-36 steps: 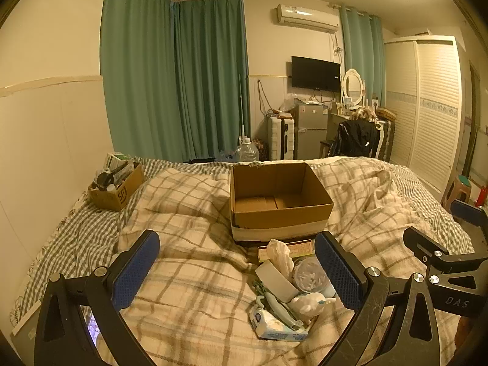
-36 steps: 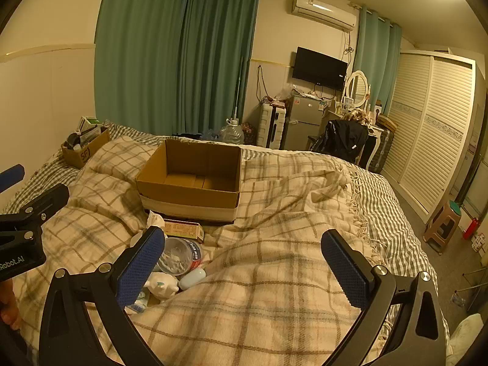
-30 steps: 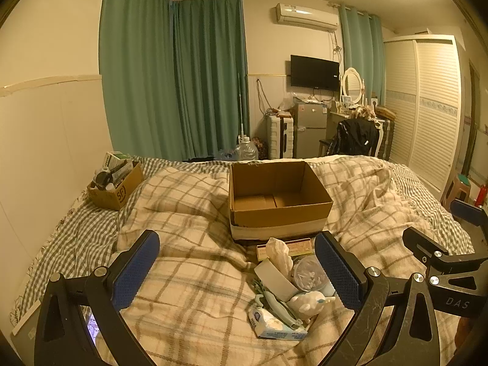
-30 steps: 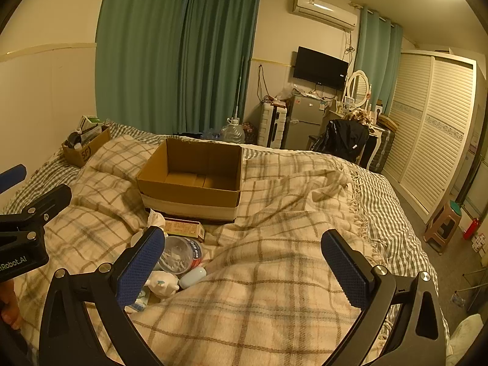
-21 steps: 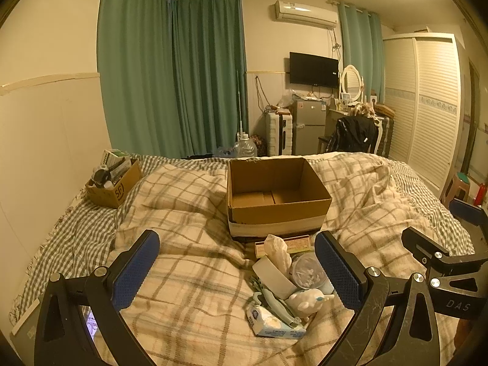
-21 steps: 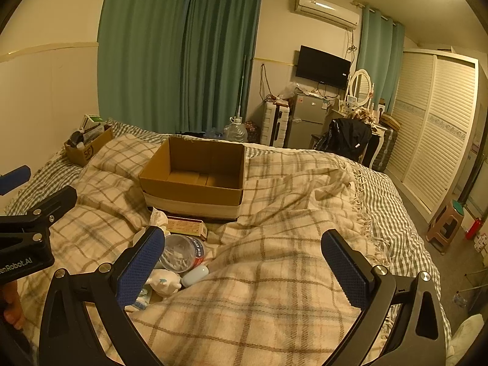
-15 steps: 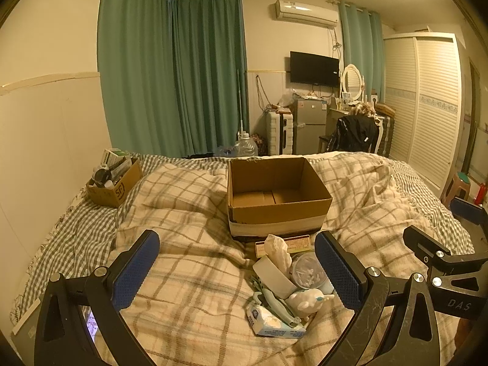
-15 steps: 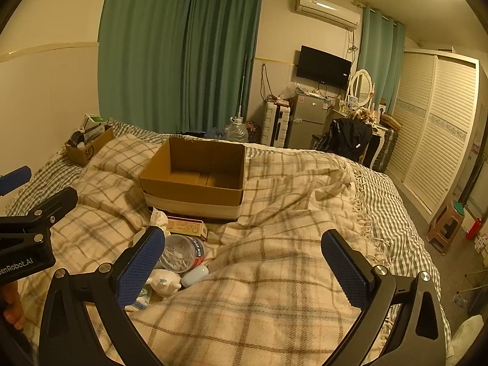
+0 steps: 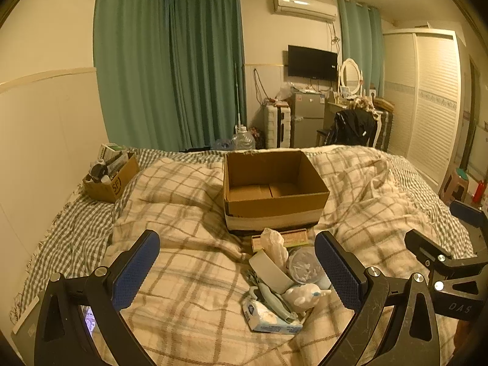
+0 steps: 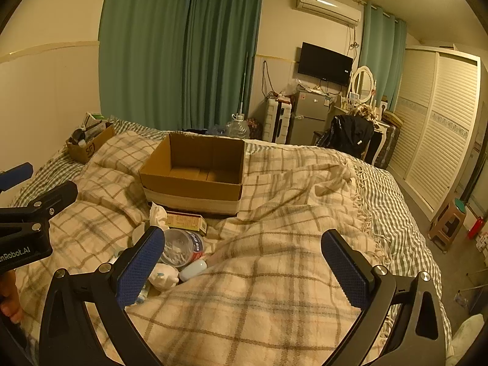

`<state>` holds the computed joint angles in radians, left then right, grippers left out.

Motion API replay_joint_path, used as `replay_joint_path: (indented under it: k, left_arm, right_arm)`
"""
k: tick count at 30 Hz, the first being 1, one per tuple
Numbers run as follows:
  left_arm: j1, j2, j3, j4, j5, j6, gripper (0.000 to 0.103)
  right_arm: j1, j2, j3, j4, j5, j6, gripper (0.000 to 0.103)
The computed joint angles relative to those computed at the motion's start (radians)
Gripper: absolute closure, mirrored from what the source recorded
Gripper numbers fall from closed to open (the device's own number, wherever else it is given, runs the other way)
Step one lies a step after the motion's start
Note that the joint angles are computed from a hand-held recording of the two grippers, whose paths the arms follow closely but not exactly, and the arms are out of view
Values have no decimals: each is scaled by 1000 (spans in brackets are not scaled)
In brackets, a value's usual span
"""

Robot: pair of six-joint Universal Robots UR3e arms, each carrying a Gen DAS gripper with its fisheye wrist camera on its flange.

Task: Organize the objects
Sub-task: 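Move both tools toward the pile of items beside the cardboard box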

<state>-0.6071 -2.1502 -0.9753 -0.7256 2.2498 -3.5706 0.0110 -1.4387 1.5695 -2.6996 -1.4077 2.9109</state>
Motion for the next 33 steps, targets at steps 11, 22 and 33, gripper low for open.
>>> replay_joint_path:
  k: [11, 22, 33]
  left_arm:
    - [27, -10, -9, -102, -43, -42, 3]
    - [83, -69, -40, -252, -276, -101, 27]
    - [66, -175, 59, -282, -341, 36, 49]
  right_arm:
    - [-37, 11, 22, 15, 21, -19, 0]
    - [-39, 53, 14, 41, 21, -27, 0]
    - [-25, 58, 16, 59, 9, -19, 0]
